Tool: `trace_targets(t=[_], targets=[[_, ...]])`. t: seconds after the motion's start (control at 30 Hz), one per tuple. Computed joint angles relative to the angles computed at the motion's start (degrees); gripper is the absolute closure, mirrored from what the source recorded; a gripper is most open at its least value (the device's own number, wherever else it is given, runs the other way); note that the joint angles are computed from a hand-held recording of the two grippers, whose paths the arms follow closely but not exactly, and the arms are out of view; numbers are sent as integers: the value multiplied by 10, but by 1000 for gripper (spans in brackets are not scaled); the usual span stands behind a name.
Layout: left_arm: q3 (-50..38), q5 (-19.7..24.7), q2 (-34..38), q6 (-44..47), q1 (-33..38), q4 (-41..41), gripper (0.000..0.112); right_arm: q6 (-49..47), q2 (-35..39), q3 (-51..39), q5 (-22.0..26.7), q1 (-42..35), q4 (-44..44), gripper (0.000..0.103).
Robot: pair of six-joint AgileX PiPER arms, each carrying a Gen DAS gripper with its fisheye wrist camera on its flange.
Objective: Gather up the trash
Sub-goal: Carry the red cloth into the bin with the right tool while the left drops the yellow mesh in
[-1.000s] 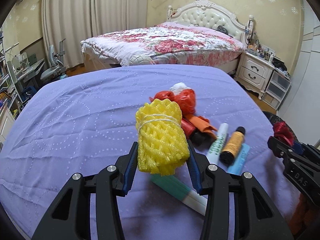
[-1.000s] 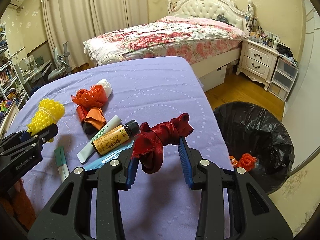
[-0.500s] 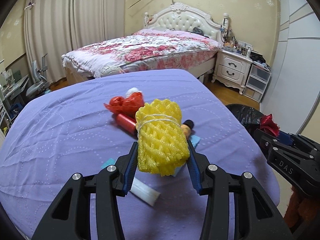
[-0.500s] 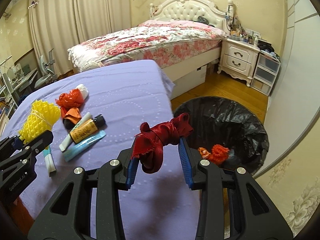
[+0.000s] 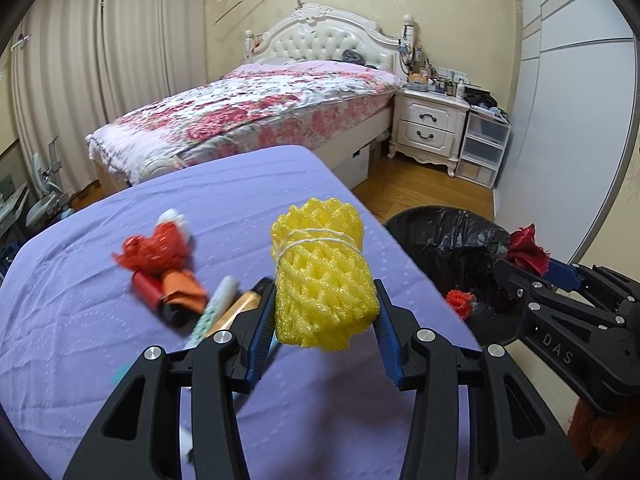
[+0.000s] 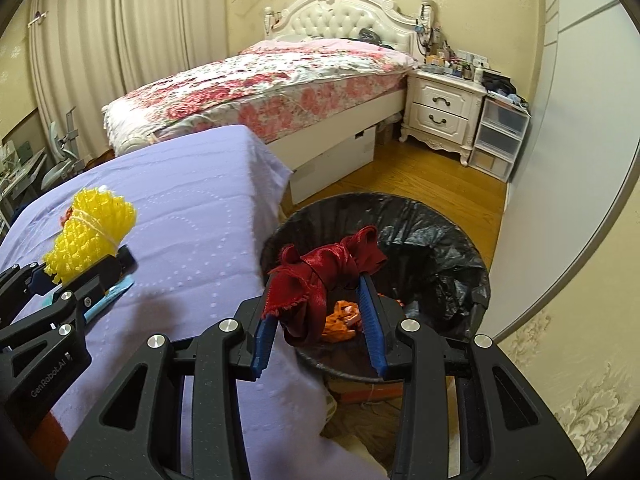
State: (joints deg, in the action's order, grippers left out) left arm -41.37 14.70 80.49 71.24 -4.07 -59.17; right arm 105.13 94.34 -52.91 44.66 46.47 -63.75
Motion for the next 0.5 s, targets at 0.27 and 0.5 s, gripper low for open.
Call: trace_targets(t=[0.27,0.5], targets=[[-53,-57,67,-181,-105,150,66,19,-16,37,-48,-76,-20,66],[-115,-70,138,-485,-161,438,66,27,-15,51,-88,-131,-39,66]])
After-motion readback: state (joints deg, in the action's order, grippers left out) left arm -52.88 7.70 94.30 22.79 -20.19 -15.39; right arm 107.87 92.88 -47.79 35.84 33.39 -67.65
